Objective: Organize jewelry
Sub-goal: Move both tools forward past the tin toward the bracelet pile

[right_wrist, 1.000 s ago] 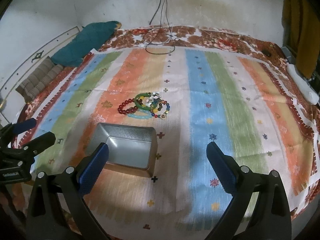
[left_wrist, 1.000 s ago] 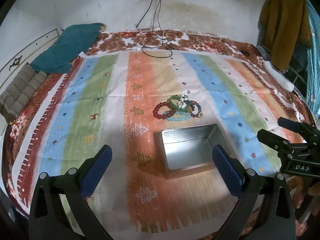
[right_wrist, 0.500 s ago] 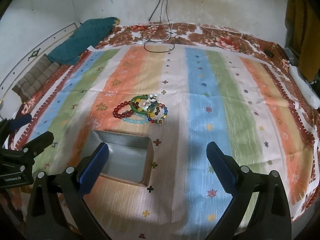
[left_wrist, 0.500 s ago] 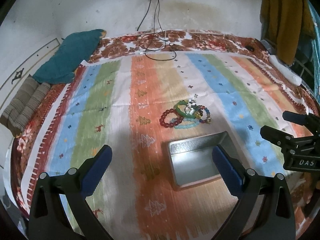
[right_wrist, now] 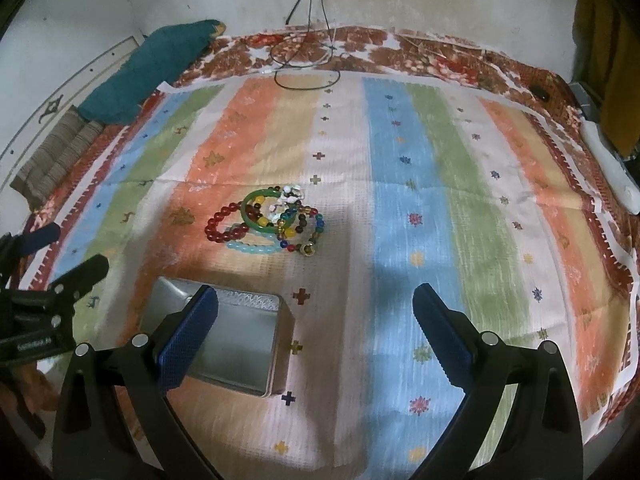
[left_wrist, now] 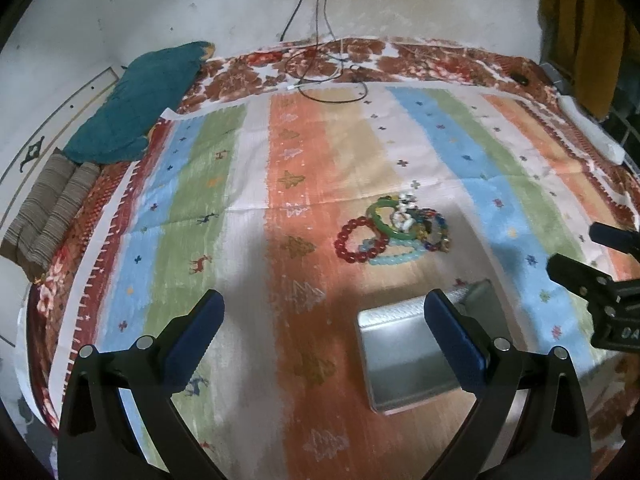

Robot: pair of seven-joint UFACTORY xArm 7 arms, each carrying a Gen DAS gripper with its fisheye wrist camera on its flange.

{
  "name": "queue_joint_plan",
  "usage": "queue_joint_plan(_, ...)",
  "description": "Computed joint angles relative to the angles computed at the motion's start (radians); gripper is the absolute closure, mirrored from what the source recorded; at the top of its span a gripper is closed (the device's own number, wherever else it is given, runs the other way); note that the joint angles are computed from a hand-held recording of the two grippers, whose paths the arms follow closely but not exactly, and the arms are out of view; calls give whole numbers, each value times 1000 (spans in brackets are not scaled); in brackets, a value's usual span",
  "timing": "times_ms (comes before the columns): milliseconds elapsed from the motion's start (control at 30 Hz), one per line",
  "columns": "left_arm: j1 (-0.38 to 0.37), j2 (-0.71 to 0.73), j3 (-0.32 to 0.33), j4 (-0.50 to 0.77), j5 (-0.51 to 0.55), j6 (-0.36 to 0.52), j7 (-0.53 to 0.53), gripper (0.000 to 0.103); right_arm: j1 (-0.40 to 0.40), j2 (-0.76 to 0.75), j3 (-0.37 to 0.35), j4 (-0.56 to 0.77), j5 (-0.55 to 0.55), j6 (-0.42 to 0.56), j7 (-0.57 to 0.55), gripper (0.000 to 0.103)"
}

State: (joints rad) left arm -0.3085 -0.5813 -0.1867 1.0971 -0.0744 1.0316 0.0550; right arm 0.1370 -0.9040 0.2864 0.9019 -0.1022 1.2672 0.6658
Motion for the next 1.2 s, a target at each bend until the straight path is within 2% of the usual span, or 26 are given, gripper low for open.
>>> queue_joint_plan(200,20,80,-12,48,35,4,-23,6,-4,46,-18,3,0,-7,-11,4)
queue_joint_plan(900,4,301,-3,159,61,23,-44,6,-21,199,-101,-6,16,-80,-36,4)
queue_joint_plan(1200,-6,369,-5,187,77,-3,-51,6,-32,269,-115,-2,7,-99,-46,4)
